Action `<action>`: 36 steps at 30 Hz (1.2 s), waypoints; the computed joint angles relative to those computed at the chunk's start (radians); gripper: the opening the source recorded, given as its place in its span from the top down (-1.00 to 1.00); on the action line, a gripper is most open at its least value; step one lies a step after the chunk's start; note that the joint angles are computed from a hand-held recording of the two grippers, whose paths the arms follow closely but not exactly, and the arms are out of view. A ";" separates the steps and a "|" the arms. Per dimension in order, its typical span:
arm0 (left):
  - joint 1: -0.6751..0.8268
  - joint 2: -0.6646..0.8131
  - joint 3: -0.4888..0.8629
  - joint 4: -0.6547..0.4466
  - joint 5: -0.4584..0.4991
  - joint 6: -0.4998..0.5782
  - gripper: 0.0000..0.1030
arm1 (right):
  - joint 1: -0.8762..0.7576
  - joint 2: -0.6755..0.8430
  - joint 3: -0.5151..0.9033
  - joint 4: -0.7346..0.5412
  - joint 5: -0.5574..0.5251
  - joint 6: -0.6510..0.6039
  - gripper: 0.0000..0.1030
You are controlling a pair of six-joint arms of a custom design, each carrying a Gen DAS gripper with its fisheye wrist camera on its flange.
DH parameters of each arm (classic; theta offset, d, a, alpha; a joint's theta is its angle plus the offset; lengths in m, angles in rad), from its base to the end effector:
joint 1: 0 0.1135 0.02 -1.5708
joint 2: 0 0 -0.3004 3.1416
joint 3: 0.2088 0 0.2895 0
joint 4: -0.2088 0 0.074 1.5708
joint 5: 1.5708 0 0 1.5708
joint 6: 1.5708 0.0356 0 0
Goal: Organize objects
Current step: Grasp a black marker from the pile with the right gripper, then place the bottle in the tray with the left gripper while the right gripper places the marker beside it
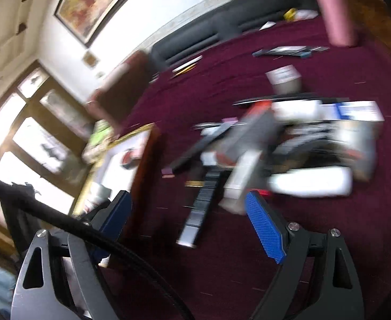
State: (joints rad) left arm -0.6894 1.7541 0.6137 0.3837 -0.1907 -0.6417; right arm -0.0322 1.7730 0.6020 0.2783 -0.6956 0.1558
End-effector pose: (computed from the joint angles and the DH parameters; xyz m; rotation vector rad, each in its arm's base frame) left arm 0.2564 -0.2026 0.1017 -0.0408 2.3537 -0.4492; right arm 0.3100 0.0128 0.0913 -0.0790 2.3805 0.9064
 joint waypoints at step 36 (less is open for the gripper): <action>0.321 -0.168 -0.405 0.370 0.137 0.087 0.41 | 0.245 0.236 0.370 -0.167 0.339 0.280 0.75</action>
State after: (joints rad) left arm -0.3681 1.5858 0.2086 0.7533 -0.0539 -0.5543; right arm 0.2126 2.0087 0.9719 0.1116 -0.3568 0.4355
